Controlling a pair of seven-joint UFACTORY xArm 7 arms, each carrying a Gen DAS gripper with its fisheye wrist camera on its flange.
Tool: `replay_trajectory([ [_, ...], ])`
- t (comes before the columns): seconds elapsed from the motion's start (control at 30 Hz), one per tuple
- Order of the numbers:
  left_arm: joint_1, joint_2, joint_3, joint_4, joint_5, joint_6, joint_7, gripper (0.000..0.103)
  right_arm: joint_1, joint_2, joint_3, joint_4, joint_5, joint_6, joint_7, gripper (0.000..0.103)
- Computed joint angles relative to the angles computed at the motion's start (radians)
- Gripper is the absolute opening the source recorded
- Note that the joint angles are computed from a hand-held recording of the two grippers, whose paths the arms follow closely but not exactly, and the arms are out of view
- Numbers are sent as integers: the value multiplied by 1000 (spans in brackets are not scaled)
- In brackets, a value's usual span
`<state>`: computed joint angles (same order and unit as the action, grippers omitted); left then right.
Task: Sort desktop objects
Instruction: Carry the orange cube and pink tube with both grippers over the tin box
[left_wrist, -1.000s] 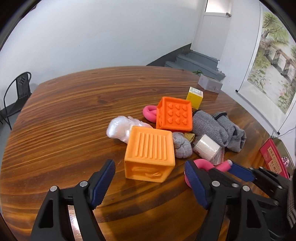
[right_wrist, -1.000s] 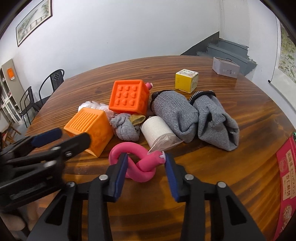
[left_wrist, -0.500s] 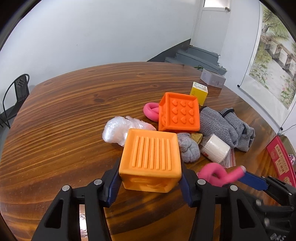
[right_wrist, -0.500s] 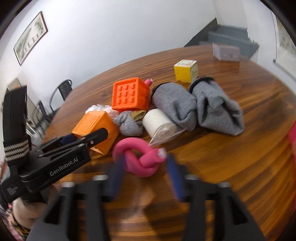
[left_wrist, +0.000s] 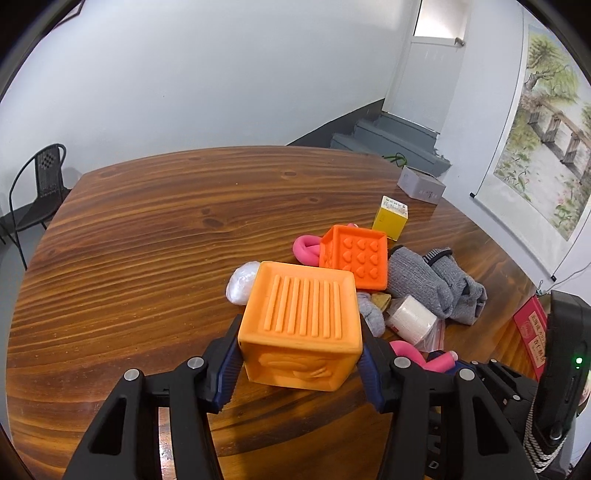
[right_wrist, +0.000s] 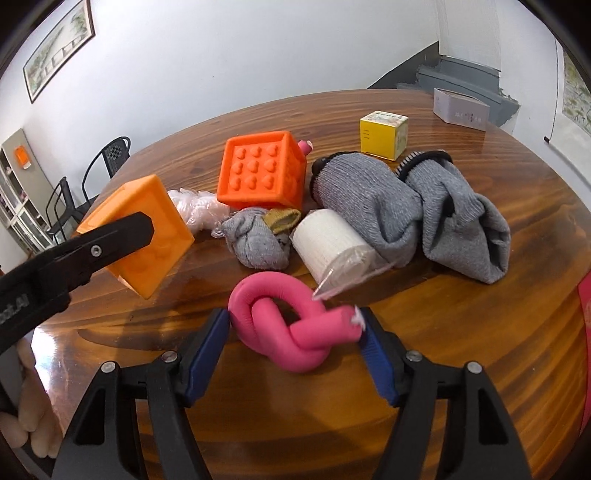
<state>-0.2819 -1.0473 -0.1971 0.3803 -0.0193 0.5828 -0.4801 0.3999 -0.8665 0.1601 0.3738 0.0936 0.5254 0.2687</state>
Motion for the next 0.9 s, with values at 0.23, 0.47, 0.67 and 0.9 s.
replay_trajectory([
  [0.23, -2, 1, -2, 2, -2, 8, -6, 56, 13, -35, 26, -9, -27, 25, -17, 57],
  [0.47, -2, -24, -33, 8, 14, 14, -21, 56, 25, -180, 36, -58, -27, 39, 11, 56],
  [0.67, -17, -40, -62, 16, 28, 18, -40, 56, 3, -353, 65, -118, -46, 84, 84, 56],
  [0.9, -42, -66, -99, 30, 38, 37, -71, 56, 0, -558, 41, -174, -30, 189, 159, 56],
])
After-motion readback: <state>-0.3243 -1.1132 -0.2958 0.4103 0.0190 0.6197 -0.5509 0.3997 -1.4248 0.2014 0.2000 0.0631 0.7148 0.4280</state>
